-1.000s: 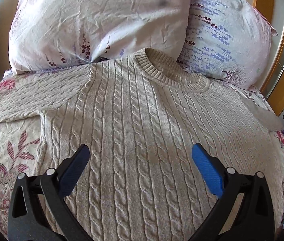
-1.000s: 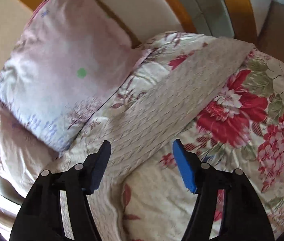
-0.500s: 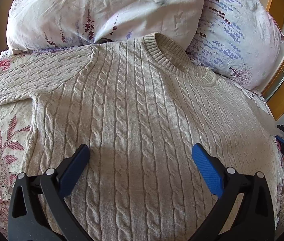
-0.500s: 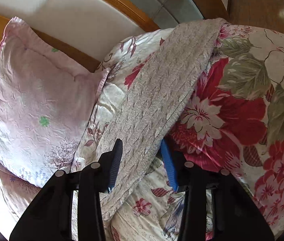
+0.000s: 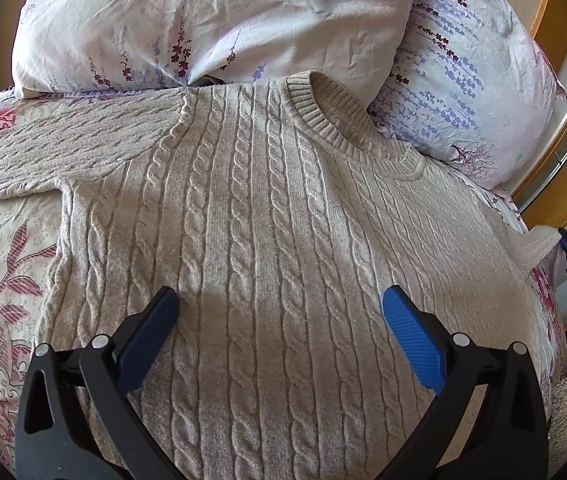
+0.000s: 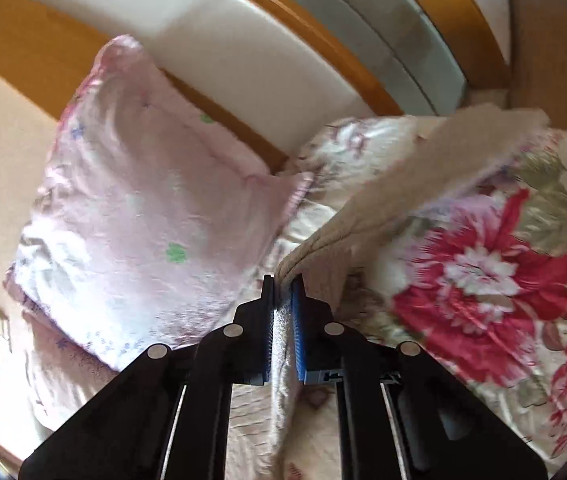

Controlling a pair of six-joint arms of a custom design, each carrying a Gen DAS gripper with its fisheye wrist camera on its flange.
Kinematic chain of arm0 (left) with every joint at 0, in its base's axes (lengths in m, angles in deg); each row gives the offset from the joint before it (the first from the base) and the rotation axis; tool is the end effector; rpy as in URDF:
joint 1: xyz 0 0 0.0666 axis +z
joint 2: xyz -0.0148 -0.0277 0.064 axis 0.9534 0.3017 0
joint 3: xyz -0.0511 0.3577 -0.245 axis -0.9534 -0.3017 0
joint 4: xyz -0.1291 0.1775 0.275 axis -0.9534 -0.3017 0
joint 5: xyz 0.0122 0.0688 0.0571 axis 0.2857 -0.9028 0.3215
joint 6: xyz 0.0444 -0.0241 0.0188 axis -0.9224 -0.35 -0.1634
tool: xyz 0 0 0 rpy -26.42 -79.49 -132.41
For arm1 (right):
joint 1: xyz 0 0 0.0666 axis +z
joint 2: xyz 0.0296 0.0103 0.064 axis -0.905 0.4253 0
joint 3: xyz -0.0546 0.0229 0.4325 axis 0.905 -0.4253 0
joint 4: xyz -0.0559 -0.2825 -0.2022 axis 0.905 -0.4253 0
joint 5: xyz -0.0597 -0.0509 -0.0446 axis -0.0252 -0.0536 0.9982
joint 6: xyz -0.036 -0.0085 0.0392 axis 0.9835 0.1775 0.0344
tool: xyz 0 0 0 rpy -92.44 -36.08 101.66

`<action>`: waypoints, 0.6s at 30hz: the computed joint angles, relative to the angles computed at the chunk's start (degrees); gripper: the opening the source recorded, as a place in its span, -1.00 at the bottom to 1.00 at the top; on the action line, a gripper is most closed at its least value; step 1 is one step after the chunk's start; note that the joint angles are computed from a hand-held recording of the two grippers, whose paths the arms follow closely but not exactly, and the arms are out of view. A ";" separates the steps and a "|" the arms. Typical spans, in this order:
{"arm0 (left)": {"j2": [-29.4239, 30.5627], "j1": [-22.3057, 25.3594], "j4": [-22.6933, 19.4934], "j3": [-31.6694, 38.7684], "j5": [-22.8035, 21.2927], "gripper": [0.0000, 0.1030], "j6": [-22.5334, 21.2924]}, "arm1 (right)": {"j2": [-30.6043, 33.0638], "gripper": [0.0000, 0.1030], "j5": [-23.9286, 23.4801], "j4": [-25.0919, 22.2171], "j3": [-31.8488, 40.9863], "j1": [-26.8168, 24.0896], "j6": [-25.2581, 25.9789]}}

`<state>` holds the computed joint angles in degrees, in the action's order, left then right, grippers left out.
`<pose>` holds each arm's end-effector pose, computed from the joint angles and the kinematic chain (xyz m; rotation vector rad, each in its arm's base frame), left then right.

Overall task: Fold small clothes
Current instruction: 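Fold the held sleeve across the sweater body and release it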

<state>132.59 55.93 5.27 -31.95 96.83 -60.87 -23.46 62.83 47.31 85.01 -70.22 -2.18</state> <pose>0.4047 -0.1311 0.2657 0.3692 2.4451 -0.5256 0.2282 -0.0271 0.2864 1.1237 1.6066 0.4808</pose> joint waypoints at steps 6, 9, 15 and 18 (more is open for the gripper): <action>-0.19 0.11 0.19 -0.19 0.44 0.97 0.31 | 8.17 -0.82 -3.61 6.80 5.80 15.00 6.18; -0.28 0.17 0.16 -0.20 0.58 0.97 0.42 | 16.61 -0.82 -7.16 5.60 9.45 20.17 5.62; -0.41 0.49 0.34 -0.32 1.29 0.97 0.74 | 27.14 -0.79 -10.37 -5.75 15.76 24.96 5.30; -0.46 0.55 0.36 -0.40 1.32 0.97 0.74 | 23.92 -0.32 -12.53 -5.52 13.73 24.93 2.87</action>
<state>132.13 56.48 5.64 -32.35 98.14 -60.13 0.46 50.30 41.80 98.73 -45.28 0.69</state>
